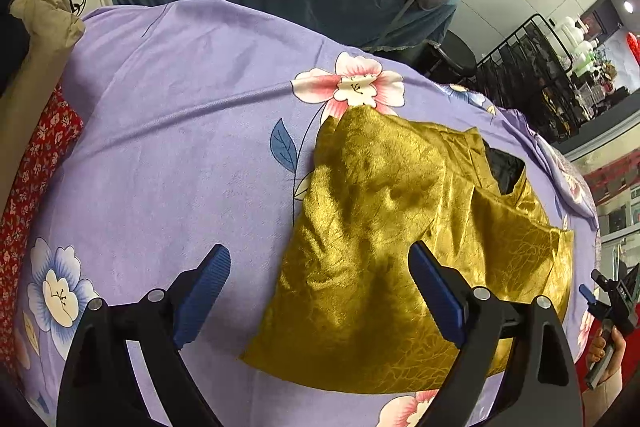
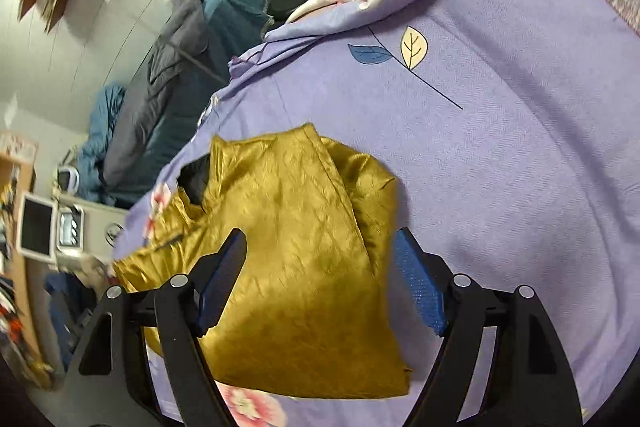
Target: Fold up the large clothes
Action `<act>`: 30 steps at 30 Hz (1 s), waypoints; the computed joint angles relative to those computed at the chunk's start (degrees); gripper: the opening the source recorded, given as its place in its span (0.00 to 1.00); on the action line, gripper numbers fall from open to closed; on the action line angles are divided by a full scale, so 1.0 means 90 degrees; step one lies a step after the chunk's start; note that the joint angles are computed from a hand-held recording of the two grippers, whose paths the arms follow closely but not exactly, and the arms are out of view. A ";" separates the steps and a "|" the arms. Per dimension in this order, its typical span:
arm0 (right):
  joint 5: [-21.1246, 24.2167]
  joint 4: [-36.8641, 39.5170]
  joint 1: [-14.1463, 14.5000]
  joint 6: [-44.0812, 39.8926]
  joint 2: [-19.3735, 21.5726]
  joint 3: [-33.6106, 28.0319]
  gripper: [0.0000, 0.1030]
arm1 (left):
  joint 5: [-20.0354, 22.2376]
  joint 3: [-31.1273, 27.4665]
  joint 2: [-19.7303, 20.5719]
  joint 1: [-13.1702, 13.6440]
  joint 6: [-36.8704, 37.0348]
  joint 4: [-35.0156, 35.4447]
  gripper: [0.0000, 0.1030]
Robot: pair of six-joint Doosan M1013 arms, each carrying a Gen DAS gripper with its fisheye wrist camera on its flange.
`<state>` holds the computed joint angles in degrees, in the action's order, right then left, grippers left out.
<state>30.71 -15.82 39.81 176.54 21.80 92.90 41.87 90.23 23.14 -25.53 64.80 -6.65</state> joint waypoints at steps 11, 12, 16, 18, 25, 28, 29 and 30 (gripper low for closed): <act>0.0037 0.0457 -0.0003 -0.0977 0.0368 -0.0185 0.71 | 0.0361 -0.0393 0.0461 -0.0096 0.0793 -0.0276 0.81; 0.0082 0.0549 -0.0002 -0.1173 0.0428 -0.0276 0.61 | 0.0398 -0.0464 0.0509 -0.0127 0.1009 -0.0359 0.70; 0.0739 0.0830 0.0028 -0.2219 0.0665 -0.0785 0.10 | 0.0613 -0.0767 0.0646 -0.0280 0.1533 -0.0055 0.16; 0.0958 0.0310 0.0065 -0.1856 0.0656 -0.0869 0.08 | 0.0555 -0.0881 0.0663 -0.0347 0.1435 0.0376 0.10; 0.1530 -0.0650 -0.0036 -0.0951 0.0689 -0.1091 0.07 | 0.0515 -0.1718 0.1080 -0.0373 0.1029 0.1114 0.08; 0.1974 -0.0683 -0.0053 -0.1015 0.0841 -0.1263 0.07 | 0.0781 -0.2129 0.1409 -0.0469 0.0769 0.1443 0.08; 0.2077 -0.0676 -0.0070 -0.0952 0.0884 -0.1285 0.07 | 0.0886 -0.2235 0.1513 -0.0492 0.0702 0.1491 0.08; 0.2152 -0.0638 -0.0092 -0.0891 0.0920 -0.1285 0.07 | 0.1023 -0.2347 0.1620 -0.0501 0.0683 0.1494 0.08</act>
<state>50.08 -21.56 38.99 168.52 30.08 81.34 51.07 69.11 37.71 -30.03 70.95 6.80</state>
